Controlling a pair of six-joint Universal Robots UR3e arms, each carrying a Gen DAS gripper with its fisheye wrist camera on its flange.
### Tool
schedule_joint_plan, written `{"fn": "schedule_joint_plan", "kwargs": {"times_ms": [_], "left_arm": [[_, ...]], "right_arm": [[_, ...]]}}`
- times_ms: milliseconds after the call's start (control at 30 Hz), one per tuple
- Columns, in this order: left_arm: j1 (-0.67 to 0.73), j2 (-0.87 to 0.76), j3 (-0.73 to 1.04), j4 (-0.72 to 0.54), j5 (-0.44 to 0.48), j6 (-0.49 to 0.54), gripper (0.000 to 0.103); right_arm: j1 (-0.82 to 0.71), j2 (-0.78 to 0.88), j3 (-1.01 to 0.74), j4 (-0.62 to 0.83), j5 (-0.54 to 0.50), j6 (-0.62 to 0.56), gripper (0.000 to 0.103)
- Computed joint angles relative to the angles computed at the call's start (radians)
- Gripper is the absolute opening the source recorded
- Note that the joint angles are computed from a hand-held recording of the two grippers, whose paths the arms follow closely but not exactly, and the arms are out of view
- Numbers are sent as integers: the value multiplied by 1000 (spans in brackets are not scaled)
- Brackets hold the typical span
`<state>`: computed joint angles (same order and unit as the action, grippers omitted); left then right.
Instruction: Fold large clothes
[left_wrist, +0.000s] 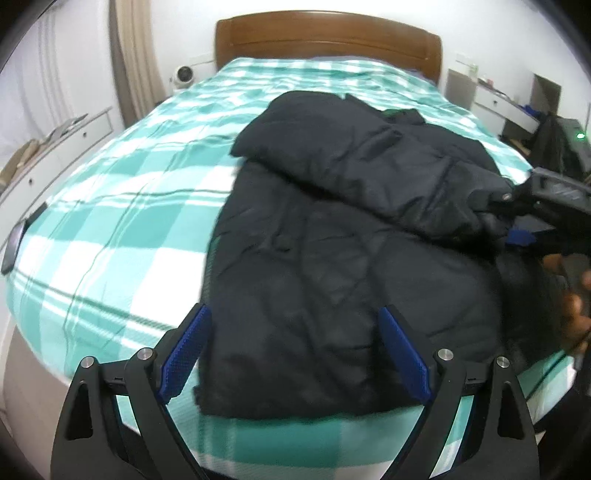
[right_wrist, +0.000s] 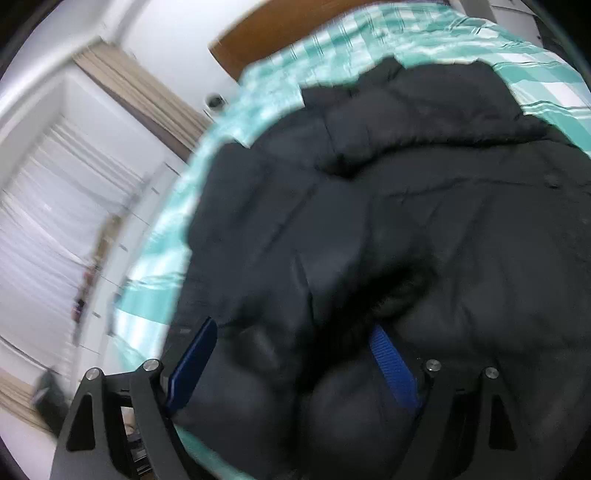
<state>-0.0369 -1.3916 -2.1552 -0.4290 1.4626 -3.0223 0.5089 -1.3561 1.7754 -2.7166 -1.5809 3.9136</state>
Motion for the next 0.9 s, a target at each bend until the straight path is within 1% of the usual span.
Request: {"fn": "schedule_joint_plan", "kwargs": {"times_ms": [33, 67, 100, 133, 167, 233, 267, 333, 433, 467, 533, 567, 600, 667, 700, 733, 767, 800, 833, 867, 900], "left_arm": [[17, 18, -20, 3, -8, 6, 92], [30, 32, -33, 5, -12, 11, 92], [35, 39, -38, 4, -10, 13, 92], [48, 57, -52, 2, -13, 21, 92], [61, 68, -61, 0, -18, 28, 92], [90, 73, -63, -11, -34, 41, 92], [100, 68, -57, -13, -40, 42, 92], [105, 30, -28, -11, -40, 26, 92], [109, -18, 33, -34, -57, -5, 92], [107, -29, 49, -35, -61, -11, 92], [93, -51, 78, -23, -52, -16, 92], [89, -62, 86, -14, -47, -12, 92], [82, -76, 98, -6, -37, -7, 92], [64, -118, 133, 1, -17, 8, 92], [51, -151, 166, -4, -4, 14, 92], [42, -180, 198, -12, 3, 19, 92], [28, -224, 249, -22, 11, 28, 92], [10, -274, 312, -33, 29, 34, 92], [-6, -308, 364, -42, 47, 33, 92], [-20, -354, 439, -56, 56, 33, 92], [-26, -399, 518, -77, 53, 33, 92]], "right_arm": [[31, 23, -45, 37, -66, -2, 61], [51, 32, -69, 62, -104, -11, 44], [74, 39, -105, 90, -149, -31, 30], [87, 28, -124, 100, -182, -48, 25], [94, 12, -142, 112, -206, -69, 23], [99, -19, -222, 146, -280, -172, 21], [83, -33, -267, 163, -303, -242, 21], [37, -28, -373, 217, -315, -351, 21], [-106, 9, -529, 282, -280, -518, 21], [-154, 32, -569, 301, -257, -541, 21], [-245, 51, -580, 315, -197, -551, 21], [-309, 47, -543, 305, -149, -549, 21], [-344, 33, -497, 288, -126, -544, 21], [-440, 5, -367, 253, -33, -512, 21], [-490, -13, -264, 216, 15, -480, 21], [-521, -20, -201, 199, 38, -463, 22], [-549, -15, -140, 181, 70, -452, 25], [-578, -8, -81, 163, 112, -441, 35], [-600, -12, -16, 114, 141, -426, 43], [-620, -33, 66, 35, 171, -394, 45], [-632, -51, 107, -1, 190, -380, 49]]}}
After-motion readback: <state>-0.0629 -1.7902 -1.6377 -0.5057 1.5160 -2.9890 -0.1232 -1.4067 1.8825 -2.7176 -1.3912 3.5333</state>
